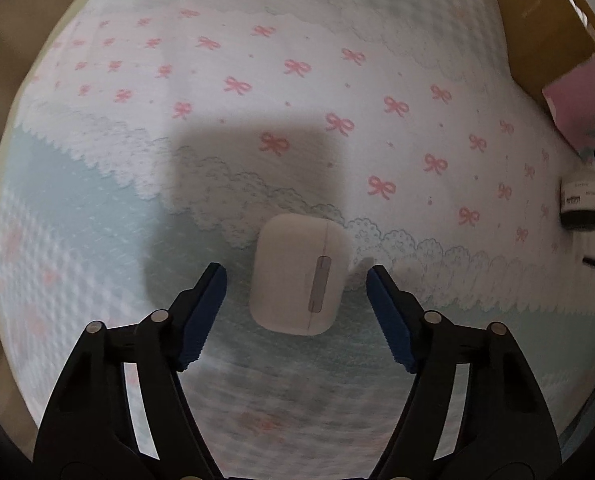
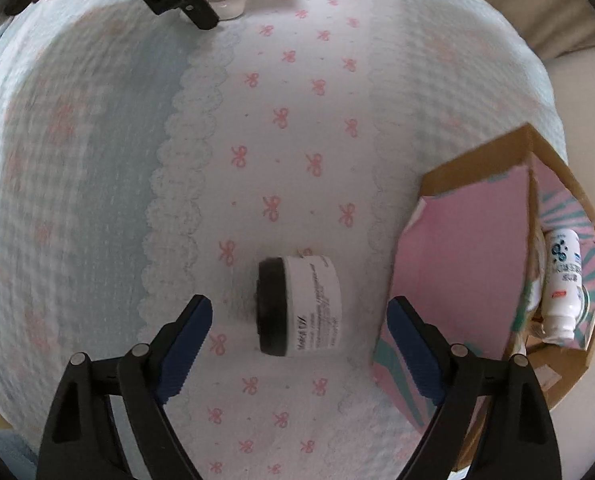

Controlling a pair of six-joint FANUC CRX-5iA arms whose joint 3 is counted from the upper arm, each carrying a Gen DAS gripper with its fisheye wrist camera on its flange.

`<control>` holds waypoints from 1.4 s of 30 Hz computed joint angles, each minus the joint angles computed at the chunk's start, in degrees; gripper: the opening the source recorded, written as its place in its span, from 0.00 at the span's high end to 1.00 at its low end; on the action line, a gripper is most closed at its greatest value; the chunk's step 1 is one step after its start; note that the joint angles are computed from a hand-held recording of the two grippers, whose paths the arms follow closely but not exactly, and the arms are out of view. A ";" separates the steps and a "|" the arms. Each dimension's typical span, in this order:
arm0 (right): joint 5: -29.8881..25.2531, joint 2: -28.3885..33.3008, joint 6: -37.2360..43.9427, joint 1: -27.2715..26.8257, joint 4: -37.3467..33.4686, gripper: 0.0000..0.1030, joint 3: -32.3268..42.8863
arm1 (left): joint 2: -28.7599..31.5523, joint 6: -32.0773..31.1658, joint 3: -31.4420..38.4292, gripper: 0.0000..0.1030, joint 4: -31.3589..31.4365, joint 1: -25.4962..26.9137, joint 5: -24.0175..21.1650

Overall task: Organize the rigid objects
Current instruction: 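Grasp the white earbud case with the left tool while the right tool grasps the Metal DX jar, then carry the earbud case and Metal DX jar over the cardboard box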

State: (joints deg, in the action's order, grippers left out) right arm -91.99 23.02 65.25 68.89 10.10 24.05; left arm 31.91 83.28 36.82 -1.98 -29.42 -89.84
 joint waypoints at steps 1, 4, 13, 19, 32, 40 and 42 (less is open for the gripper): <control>-0.84 0.70 0.42 0.33 0.63 0.23 0.64 | 0.19 -0.38 0.03 0.33 0.14 -0.06 0.05; -1.75 1.68 2.85 1.03 2.06 0.26 1.12 | 0.47 -0.96 0.04 0.34 0.05 -0.25 0.49; -3.09 2.92 -1.41 -3.08 -5.94 0.53 2.62 | 0.87 -1.18 1.06 0.58 0.82 0.93 -0.07; -2.91 2.84 -2.32 -4.05 -6.61 0.53 3.35 | 0.80 1.44 1.76 0.58 -0.54 -0.76 -0.86; -3.99 -1.77 -6.75 -1.96 -7.68 0.54 3.52 | -7.62 16.54 -4.10 0.58 0.38 -3.95 -1.44; -6.24 -6.06 -12.35 -0.60 -7.61 0.54 7.13 | -10.03 25.41 1.97 0.58 -0.45 -8.33 -4.99; -6.34 -7.82 -13.96 -1.60 -8.40 0.54 7.57 | -8.29 26.75 7.48 0.58 -0.49 -9.36 -7.04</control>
